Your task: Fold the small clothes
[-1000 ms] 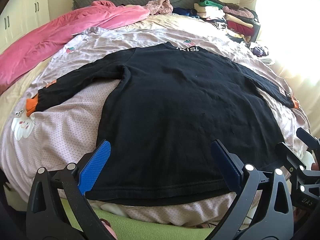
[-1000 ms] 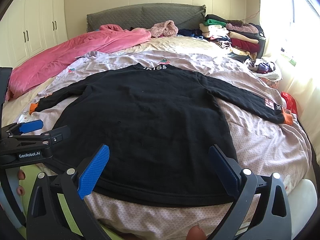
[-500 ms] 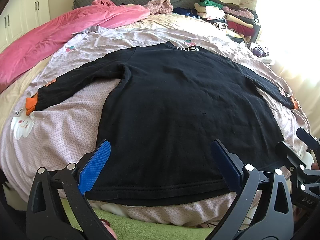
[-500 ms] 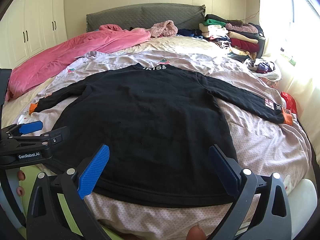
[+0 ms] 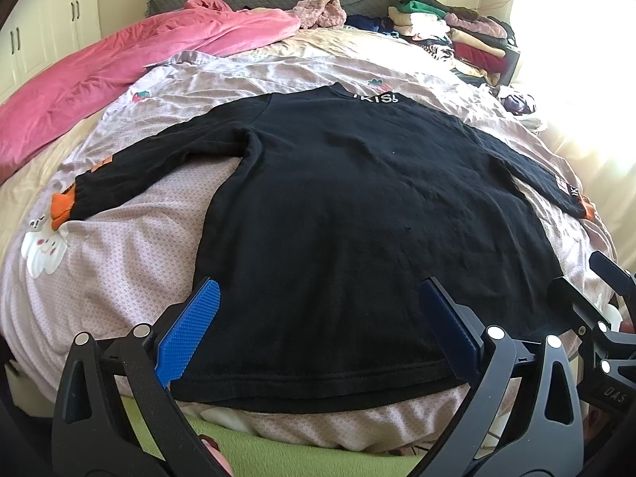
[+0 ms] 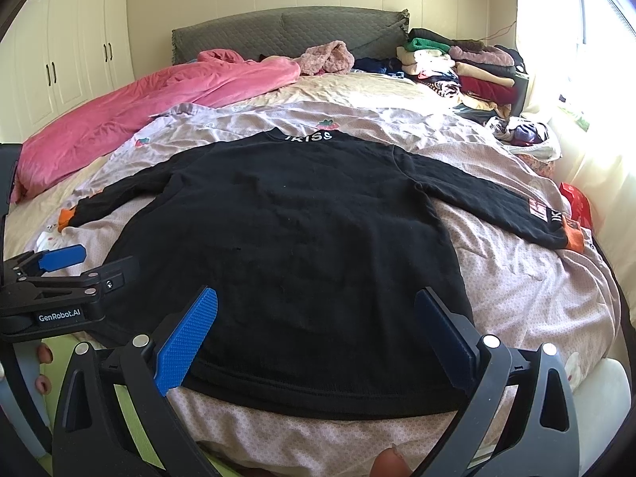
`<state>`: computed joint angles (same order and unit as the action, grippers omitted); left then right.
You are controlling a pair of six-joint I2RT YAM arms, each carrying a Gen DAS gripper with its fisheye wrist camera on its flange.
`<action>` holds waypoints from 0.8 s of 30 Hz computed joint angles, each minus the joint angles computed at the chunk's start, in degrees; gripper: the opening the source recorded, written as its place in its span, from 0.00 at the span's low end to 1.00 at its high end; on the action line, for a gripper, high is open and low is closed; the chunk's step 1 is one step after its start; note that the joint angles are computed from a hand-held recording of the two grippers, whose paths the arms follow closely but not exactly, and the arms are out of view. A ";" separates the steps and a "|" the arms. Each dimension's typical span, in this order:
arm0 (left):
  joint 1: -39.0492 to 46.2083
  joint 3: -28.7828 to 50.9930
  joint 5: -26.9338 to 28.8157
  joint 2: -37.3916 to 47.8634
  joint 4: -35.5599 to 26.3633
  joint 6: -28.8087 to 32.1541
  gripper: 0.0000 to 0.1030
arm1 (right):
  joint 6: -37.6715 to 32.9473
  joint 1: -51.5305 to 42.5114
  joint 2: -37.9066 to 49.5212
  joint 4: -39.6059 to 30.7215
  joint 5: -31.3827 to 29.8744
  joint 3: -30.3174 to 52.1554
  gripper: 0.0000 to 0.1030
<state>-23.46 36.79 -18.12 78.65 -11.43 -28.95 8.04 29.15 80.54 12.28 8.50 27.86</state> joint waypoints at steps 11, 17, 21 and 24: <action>2.65 4.21 1.69 3.38 -1.30 1.94 0.91 | -0.19 -5.49 3.04 -1.27 -2.34 5.18 0.96; 4.62 9.66 2.55 6.53 -3.12 4.60 0.91 | -0.32 -9.54 5.18 -2.19 -3.16 9.18 0.96; 6.00 14.13 3.96 9.06 -4.83 6.08 0.91 | 0.71 -13.03 6.88 -3.71 -4.43 12.58 0.96; 7.00 17.36 4.73 11.01 -5.39 6.92 0.91 | 1.27 -16.02 8.54 -5.76 -6.21 15.88 0.96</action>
<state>-16.46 54.15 -13.39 89.66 -16.82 -22.03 9.31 13.13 89.08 6.52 2.29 43.74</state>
